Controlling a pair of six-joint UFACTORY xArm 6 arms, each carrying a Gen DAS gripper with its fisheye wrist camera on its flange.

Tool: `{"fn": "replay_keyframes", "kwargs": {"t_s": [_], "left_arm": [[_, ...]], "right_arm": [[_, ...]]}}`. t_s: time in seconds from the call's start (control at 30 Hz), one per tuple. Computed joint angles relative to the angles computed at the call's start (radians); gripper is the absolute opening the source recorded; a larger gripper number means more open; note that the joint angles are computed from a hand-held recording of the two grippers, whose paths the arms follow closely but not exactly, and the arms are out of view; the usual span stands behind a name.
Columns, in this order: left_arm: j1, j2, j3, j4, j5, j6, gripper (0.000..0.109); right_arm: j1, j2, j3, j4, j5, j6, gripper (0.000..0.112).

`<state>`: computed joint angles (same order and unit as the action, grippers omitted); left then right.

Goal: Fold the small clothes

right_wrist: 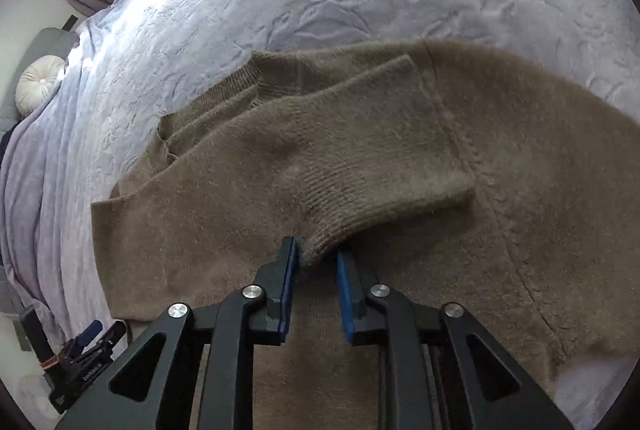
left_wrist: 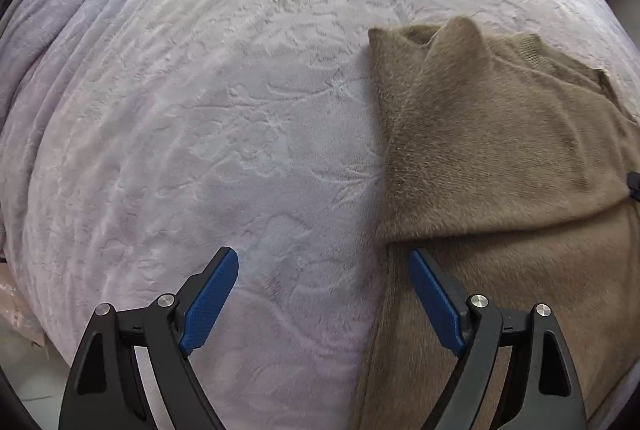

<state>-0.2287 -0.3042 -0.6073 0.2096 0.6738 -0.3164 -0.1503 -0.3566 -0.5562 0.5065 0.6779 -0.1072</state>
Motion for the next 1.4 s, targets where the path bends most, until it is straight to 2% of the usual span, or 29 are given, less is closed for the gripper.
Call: {"fn": "replay_keyframes", "kwargs": {"t_s": [0.07,0.1,0.13,0.2,0.27,0.3,0.33,0.4,0.53,0.6,0.63,0.73,0.9,1.0,1.1,1.17,1.23,1.3,1.4], "left_arm": [[0.010,-0.050,0.006,-0.003,0.012,0.026,0.088],[0.019,-0.054,-0.006,-0.010,0.015,0.039,0.088],[0.026,-0.046,-0.022,-0.020,0.015,0.048,0.088],[0.037,0.011,-0.076,-0.015,0.000,0.040,0.088],[0.033,0.085,-0.136,0.017,-0.019,-0.002,0.088],[0.034,0.127,-0.167,0.030,-0.036,-0.021,0.088],[0.031,0.158,-0.192,0.040,-0.043,-0.040,0.088],[0.038,0.229,-0.242,0.021,-0.063,-0.030,0.088],[0.019,0.312,-0.269,0.091,-0.092,-0.062,0.088],[0.010,0.350,-0.278,0.101,-0.085,-0.073,0.088],[0.010,0.352,-0.276,0.097,-0.087,-0.083,0.088],[0.011,0.316,-0.257,0.063,-0.087,-0.065,0.088],[-0.016,0.218,-0.213,0.017,-0.090,0.009,0.088],[-0.057,0.188,-0.190,-0.022,-0.094,0.040,0.088],[-0.092,0.215,-0.176,0.066,-0.087,-0.027,0.088],[-0.088,0.229,-0.149,0.074,-0.089,-0.059,0.088],[-0.065,0.223,-0.107,0.039,-0.138,-0.051,0.091],[-0.044,0.207,-0.071,0.026,-0.180,-0.055,0.103],[-0.033,0.232,-0.071,-0.112,-0.194,0.055,0.103]], "right_arm": [[-0.045,-0.018,0.017,0.137,0.017,-0.094,0.046],[-0.070,-0.026,0.021,0.206,0.028,-0.128,0.059],[-0.080,-0.027,0.025,0.252,0.028,-0.145,0.062],[-0.118,0.005,0.011,0.362,0.041,-0.168,0.062],[-0.143,0.045,-0.009,0.422,0.059,-0.155,0.056],[-0.158,0.051,-0.022,0.449,0.082,-0.144,0.022],[-0.174,0.054,-0.032,0.437,0.103,-0.131,0.007],[-0.185,0.014,-0.021,0.402,0.096,-0.149,0.007],[-0.182,-0.079,0.017,0.173,0.033,-0.099,0.007],[-0.234,-0.053,0.012,0.130,0.069,-0.089,0.007],[-0.258,-0.024,0.003,0.161,0.097,-0.118,0.007],[-0.253,-0.033,0.021,0.163,0.078,-0.134,0.010],[-0.212,-0.073,0.009,0.002,0.096,-0.010,0.019],[-0.227,-0.125,0.030,-0.052,0.110,0.014,0.024],[-0.238,-0.204,0.067,-0.026,0.143,-0.006,0.024],[-0.230,-0.209,0.068,0.008,0.162,-0.035,0.024],[-0.212,-0.188,0.062,0.032,0.166,-0.062,0.027],[-0.192,-0.156,0.061,0.053,0.155,-0.064,0.033],[-0.157,-0.123,0.076,0.075,0.124,-0.071,0.034]]}}
